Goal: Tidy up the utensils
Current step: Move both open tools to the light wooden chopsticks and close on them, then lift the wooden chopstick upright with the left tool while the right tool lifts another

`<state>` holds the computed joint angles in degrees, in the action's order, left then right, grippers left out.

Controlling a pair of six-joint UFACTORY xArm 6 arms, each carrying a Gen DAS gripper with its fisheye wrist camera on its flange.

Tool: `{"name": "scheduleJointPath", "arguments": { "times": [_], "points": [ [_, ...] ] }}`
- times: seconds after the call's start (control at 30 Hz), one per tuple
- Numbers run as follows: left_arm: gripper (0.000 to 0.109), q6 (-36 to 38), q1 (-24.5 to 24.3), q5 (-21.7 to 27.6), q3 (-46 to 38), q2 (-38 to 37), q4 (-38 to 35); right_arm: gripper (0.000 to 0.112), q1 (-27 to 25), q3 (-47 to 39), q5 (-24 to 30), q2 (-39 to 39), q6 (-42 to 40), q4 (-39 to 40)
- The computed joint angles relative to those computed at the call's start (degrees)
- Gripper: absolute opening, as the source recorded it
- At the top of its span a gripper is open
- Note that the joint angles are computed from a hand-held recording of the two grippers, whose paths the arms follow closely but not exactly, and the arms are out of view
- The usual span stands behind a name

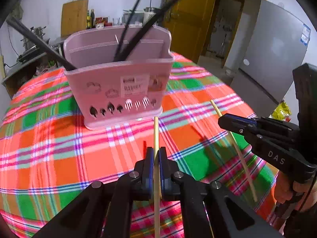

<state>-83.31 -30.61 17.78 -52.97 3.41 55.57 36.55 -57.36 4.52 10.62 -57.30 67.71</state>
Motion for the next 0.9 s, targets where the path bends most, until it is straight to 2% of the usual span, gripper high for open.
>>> {"name": "scheduleJointPath", "arguments": {
  "times": [0.13, 0.5, 0.7, 0.9],
  "points": [
    [0.005, -0.13, 0.13, 0.77, 0.73, -3.07, 1.43, 0.005, 0.90, -0.12, -0.68, -2.01, -4.58, 4.98],
    [0.005, -0.01, 0.02, 2.51, 2.65, -10.15, 3.58, 0.005, 2.35, -0.32, -1.90, -6.31, -12.27, 12.73],
    [0.005, -0.27, 0.23, 3.09, 4.09, -13.67, 4.59, 0.005, 2.88, -0.62, -2.37, -8.30, -19.45, 20.26],
    [0.005, -1.74, 0.07, 2.86, 6.55, -16.56, 5.02, 0.005, 3.02, -0.04, -2.28, -9.66, -22.59, 23.56]
  ]
}}
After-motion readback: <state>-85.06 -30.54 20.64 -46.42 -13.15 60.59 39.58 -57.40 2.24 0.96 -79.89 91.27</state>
